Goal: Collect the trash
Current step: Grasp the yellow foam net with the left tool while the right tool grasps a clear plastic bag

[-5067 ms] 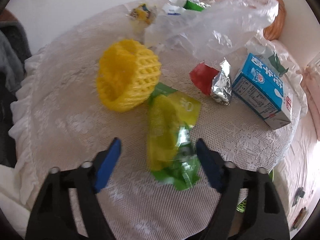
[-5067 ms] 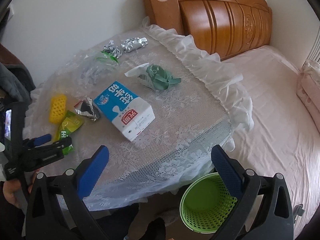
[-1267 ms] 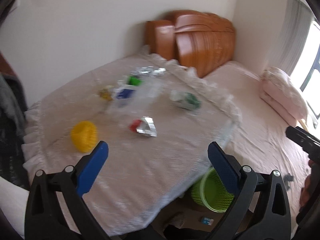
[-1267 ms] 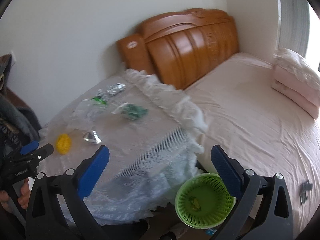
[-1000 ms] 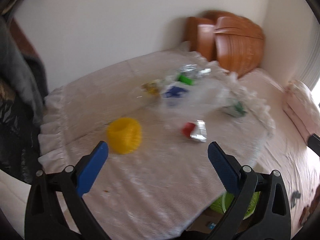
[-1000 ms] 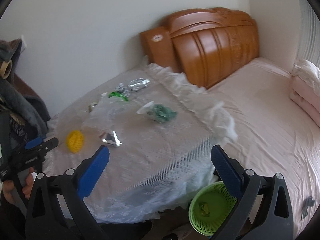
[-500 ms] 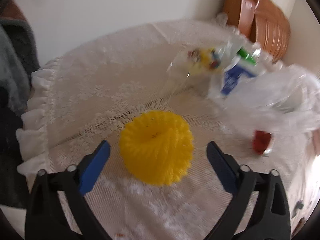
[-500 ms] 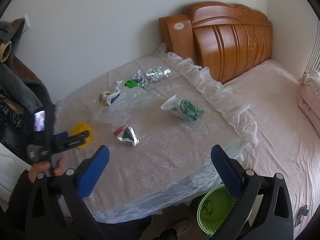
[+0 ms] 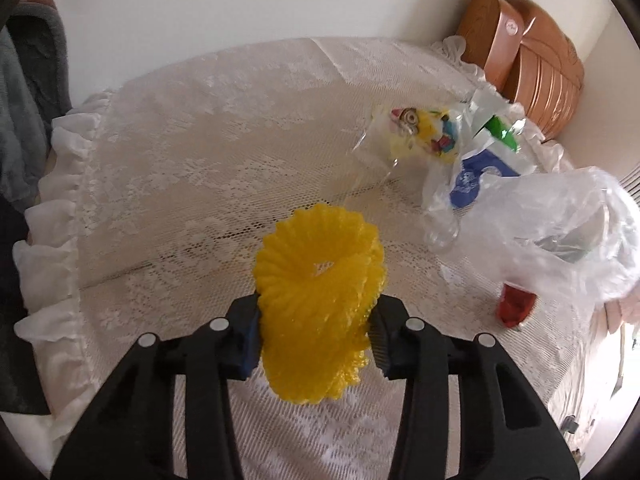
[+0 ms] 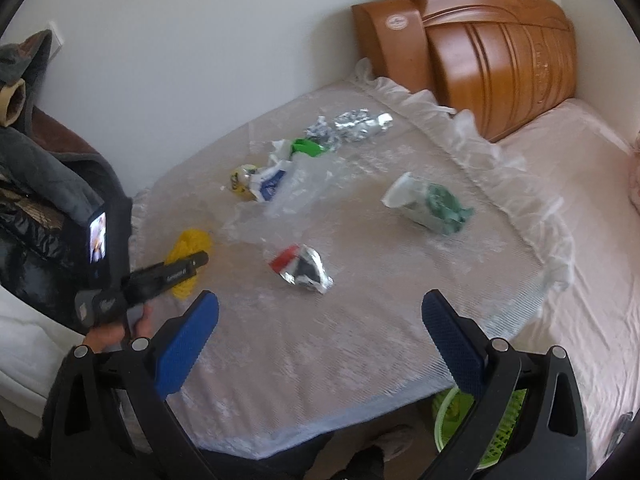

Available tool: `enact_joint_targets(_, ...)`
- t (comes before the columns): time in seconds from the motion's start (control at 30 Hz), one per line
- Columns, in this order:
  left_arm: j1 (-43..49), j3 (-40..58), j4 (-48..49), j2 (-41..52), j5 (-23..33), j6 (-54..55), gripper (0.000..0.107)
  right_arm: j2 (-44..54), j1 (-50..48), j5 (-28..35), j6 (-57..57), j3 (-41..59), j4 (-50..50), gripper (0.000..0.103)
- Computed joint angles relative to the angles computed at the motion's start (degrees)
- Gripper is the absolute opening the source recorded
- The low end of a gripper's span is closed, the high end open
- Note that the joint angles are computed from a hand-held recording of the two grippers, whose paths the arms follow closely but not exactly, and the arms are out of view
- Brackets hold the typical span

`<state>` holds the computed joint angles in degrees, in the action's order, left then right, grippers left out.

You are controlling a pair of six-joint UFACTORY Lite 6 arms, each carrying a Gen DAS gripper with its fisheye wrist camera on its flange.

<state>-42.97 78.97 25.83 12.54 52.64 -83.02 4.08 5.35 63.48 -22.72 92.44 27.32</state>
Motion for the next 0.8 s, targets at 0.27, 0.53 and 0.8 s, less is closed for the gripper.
enact_joint_targets(0.27, -7.1, 1.71, 2.03, -5.65, 8.01, -3.59, 0.042, 23.57, 4.06, 0.29, 13.43, 23.2, 1.11, 0.101)
enact_joint_targets(0.53, -13.48, 3.56, 4.3, -9.08, 14.27, -6.37, 0.042, 34.7, 5.68, 3.38, 14.66, 30.43, 9.03, 0.022)
enact_joint_targets(0.8, -13.77, 12.88, 5.43, -3.92, 16.43, -2.46, 0.042, 23.77, 2.07, 0.18, 6.69, 25.79, 13.38, 0.007)
